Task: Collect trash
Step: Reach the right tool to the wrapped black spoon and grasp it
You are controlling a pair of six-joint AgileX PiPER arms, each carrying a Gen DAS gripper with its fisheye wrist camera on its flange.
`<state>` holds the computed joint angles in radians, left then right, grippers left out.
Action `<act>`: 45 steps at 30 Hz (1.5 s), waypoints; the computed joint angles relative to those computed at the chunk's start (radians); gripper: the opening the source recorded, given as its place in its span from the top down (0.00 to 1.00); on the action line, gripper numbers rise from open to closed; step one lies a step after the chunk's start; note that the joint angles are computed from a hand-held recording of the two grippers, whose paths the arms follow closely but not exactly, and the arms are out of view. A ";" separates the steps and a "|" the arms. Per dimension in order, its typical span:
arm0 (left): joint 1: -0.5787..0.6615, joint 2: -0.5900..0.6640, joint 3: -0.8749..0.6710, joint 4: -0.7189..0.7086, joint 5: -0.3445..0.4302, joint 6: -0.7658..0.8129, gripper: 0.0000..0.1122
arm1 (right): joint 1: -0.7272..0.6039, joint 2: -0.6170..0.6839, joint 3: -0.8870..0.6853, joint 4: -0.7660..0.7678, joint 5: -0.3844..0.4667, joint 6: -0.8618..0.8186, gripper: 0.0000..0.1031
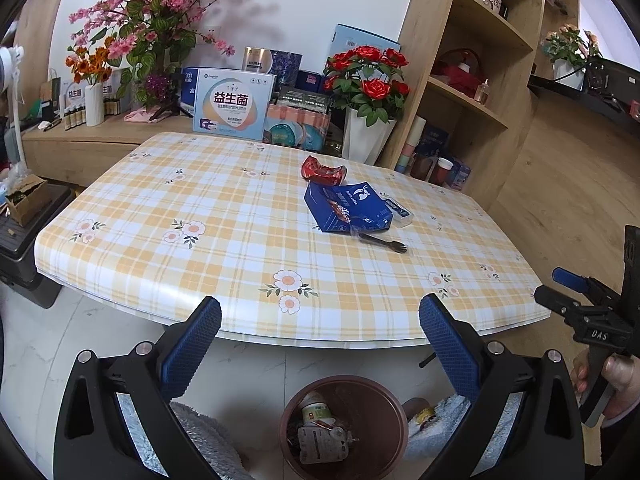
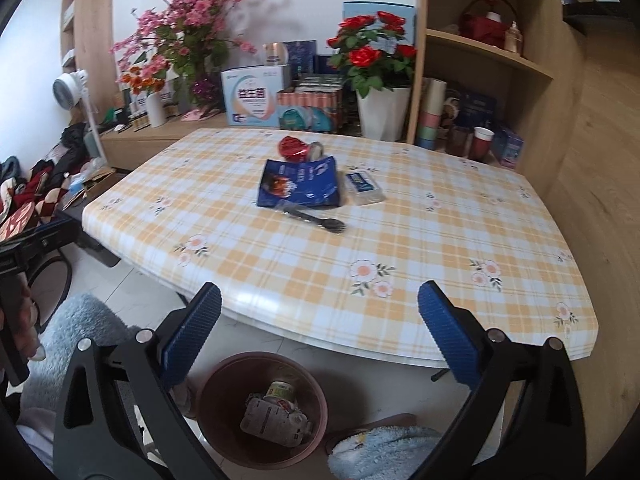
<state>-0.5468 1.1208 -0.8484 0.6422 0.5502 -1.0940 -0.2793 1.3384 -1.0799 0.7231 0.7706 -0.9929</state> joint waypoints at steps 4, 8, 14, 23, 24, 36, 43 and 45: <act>0.010 0.009 -0.002 -0.006 -0.001 0.008 0.14 | -0.015 0.019 -0.004 -0.013 -0.023 0.015 0.06; 0.017 0.020 -0.008 -0.006 -0.001 0.013 0.14 | -0.021 0.049 -0.015 -0.037 -0.031 0.043 0.06; 0.033 0.042 -0.013 -0.020 -0.008 0.032 0.14 | -0.013 0.082 -0.018 -0.068 -0.058 0.085 0.06; 0.068 0.085 -0.022 -0.053 -0.033 0.076 0.14 | 0.006 0.162 -0.033 -0.071 -0.112 0.115 0.06; 0.077 0.092 -0.024 -0.070 -0.040 0.094 0.14 | 0.010 0.177 -0.042 -0.079 -0.113 0.127 0.06; 0.172 0.221 -0.074 -0.222 -0.116 0.269 0.14 | 0.126 0.434 -0.271 -0.142 -0.130 0.155 0.06; 0.242 0.325 -0.139 -0.296 -0.144 0.344 0.14 | 0.217 0.743 -0.678 -0.180 0.036 0.122 0.06; 0.267 0.359 -0.165 -0.339 -0.156 0.383 0.14 | 0.274 0.823 -0.797 -0.311 0.036 0.178 0.06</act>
<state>-0.2800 1.4802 -1.0131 0.3032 0.3938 -0.7109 -0.0054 2.1617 -1.8770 0.4121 0.8067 -0.8151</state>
